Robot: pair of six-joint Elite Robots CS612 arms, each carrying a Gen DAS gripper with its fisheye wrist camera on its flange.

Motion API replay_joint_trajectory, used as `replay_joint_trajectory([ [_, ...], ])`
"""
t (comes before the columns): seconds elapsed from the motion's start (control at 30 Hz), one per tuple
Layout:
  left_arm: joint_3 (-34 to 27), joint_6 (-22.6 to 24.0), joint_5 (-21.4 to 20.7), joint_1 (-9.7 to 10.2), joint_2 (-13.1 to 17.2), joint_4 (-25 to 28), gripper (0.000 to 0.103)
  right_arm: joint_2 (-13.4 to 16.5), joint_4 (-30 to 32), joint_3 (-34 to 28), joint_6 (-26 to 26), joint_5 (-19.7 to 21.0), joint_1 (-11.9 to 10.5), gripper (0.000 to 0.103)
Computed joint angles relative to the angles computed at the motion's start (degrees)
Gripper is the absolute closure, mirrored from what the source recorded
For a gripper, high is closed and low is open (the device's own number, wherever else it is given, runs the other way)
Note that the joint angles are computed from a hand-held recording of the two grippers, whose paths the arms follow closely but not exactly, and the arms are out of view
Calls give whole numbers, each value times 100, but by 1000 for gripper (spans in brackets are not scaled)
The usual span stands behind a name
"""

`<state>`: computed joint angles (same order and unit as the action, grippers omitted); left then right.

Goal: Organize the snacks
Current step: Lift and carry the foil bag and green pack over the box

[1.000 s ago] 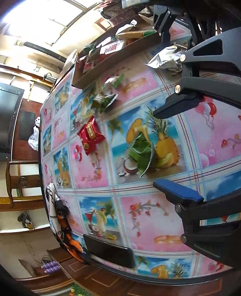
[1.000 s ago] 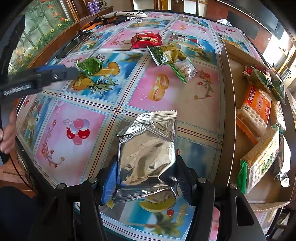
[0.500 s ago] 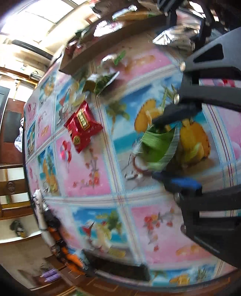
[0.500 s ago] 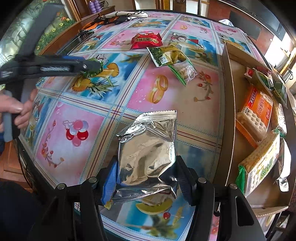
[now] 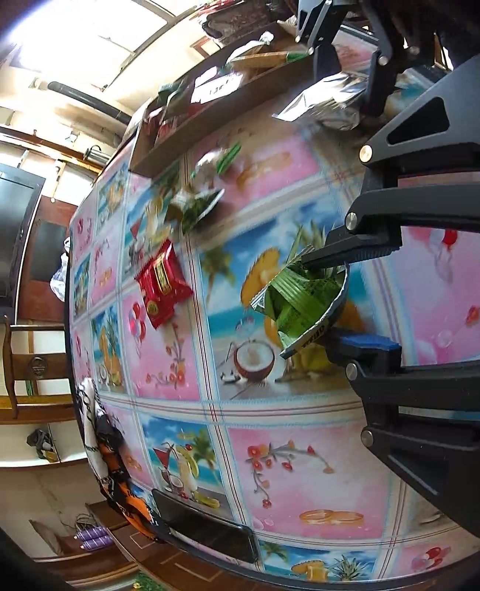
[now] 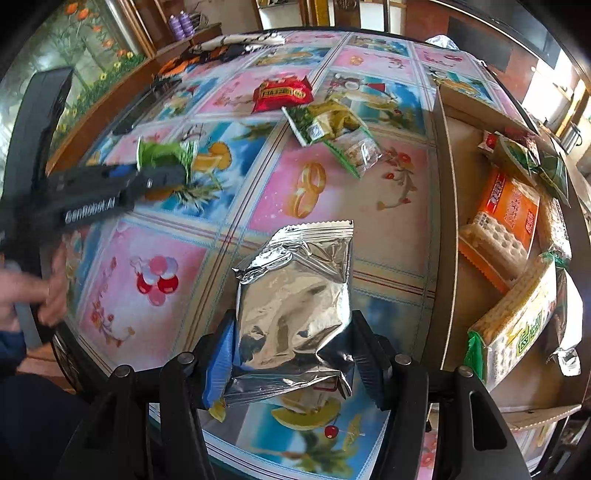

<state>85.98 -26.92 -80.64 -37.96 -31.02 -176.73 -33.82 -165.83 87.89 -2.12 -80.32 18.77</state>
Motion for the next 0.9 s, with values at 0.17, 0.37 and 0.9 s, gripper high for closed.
replay_joint_trajectory([
  [0.17, 88, 181, 185, -100, -89, -120, 72, -43, -215, 63, 68, 57, -13, 40],
  [0.37, 87, 498, 423, -194, -151, -214, 72, -118, -506, 196, 196, 103, -59, 40],
  [0.9, 0, 950, 783, -365, -201, -181, 72, -321, -1040, 549, 623, 156, -225, 40],
])
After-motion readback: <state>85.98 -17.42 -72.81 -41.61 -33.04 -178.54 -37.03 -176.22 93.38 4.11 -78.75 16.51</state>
